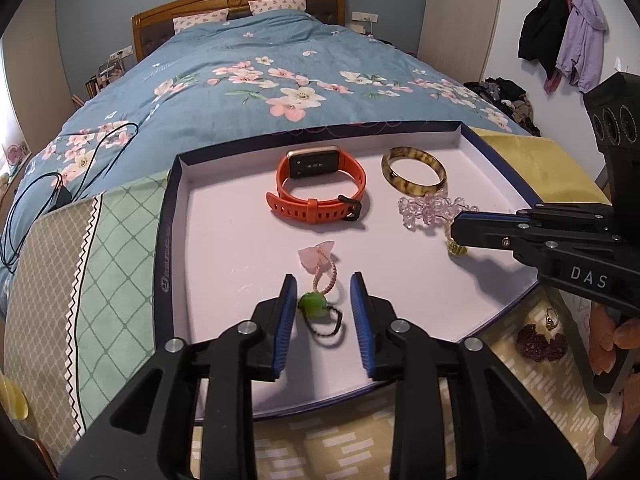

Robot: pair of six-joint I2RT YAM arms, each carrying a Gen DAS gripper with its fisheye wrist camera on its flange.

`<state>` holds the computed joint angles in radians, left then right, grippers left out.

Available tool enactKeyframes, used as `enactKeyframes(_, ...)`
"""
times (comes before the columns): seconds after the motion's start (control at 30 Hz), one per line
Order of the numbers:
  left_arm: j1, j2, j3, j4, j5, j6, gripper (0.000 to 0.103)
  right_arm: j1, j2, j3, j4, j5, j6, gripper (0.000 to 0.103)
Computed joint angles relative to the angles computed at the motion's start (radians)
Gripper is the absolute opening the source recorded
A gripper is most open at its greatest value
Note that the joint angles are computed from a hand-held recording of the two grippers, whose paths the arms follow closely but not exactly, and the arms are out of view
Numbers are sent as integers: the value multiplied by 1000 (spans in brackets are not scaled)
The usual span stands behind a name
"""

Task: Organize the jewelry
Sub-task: 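Open the left gripper releasing the green ring while the right gripper releases the pendant, then grasp the black ring with the left gripper while the right gripper grasps the dark red beaded bracelet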

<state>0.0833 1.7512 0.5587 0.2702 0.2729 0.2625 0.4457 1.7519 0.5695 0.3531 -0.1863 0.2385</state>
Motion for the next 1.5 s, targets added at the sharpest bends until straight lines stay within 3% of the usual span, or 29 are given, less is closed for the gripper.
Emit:
enactKeyframes(0.23, 25, -59, -53, 37, 14, 3, 49, -9, -47, -37, 15, 24, 10, 9)
enactKeyframes(0.4, 116, -209, -131, 9, 121, 46, 53, -7, -168, -125, 20, 39, 0, 18)
enactKeyframes(0.67, 284, -439, -258, -228, 336, 336, 53, 27, -443, -303, -61, 67, -53, 19)
enactKeyframes(0.8, 267, -455, -316, -230, 304, 407, 53, 64, -483, -368, -81, 101, -45, 19)
enactKeyframes(1.13, 128, -337, -331, -110, 188, 354, 52, 187, -384, -411, -15, 188, -3, 26)
enactKeyframes(1.27, 86, -292, -313, -92, 146, 332, 40, 218, -344, -381, -15, 209, -6, 26)
enactKeyframes(1.5, 107, -286, -299, -110, 175, 333, 23, 221, -356, -385, -12, 208, -1, 26)
